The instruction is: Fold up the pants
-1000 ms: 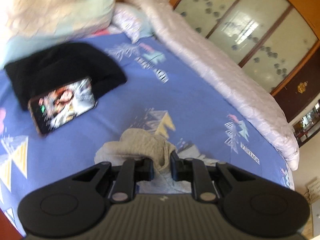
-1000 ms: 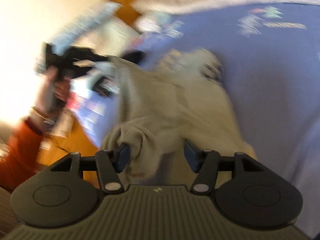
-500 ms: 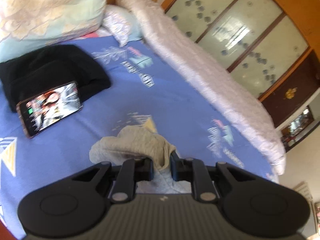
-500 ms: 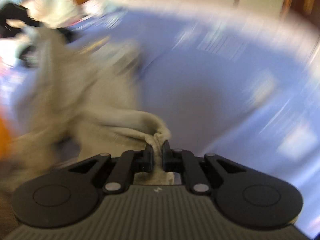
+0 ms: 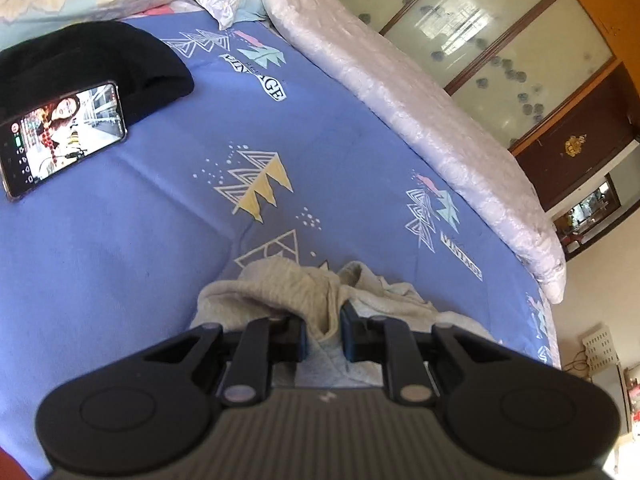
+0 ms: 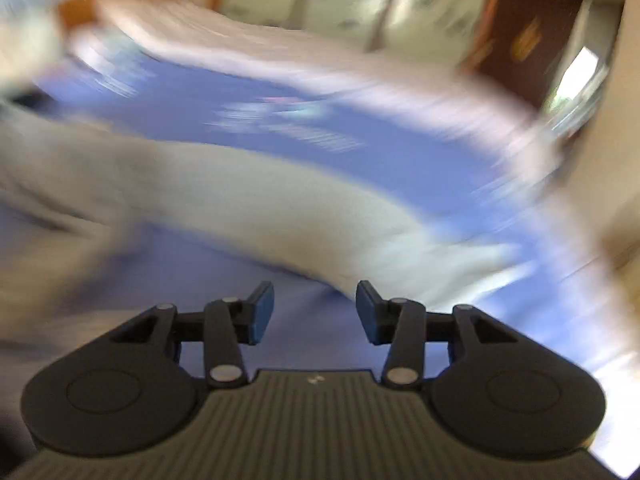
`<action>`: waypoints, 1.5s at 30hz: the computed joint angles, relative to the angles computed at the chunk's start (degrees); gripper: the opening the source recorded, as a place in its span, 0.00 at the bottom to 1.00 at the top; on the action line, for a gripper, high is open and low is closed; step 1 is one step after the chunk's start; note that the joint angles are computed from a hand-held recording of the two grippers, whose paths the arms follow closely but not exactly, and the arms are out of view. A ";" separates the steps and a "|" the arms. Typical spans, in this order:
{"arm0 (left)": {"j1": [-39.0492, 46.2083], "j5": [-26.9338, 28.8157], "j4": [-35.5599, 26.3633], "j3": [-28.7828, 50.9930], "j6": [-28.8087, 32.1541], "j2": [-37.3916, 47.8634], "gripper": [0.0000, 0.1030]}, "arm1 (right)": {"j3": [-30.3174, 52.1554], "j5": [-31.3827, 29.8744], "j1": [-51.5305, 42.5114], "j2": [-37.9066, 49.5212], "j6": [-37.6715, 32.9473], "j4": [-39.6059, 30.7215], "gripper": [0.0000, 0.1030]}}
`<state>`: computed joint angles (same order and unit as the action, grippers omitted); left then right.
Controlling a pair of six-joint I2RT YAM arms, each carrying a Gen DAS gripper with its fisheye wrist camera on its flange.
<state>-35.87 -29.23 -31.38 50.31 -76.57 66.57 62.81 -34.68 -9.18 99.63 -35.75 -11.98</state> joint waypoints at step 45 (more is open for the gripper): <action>-19.64 -1.05 16.81 -21.07 -26.44 -3.90 0.79 | 10.35 -6.21 -13.45 12.91 23.21 -7.73 0.69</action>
<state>-55.51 -30.28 -14.57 29.24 -103.02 62.67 73.17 -40.89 -22.63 112.55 -12.54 -19.71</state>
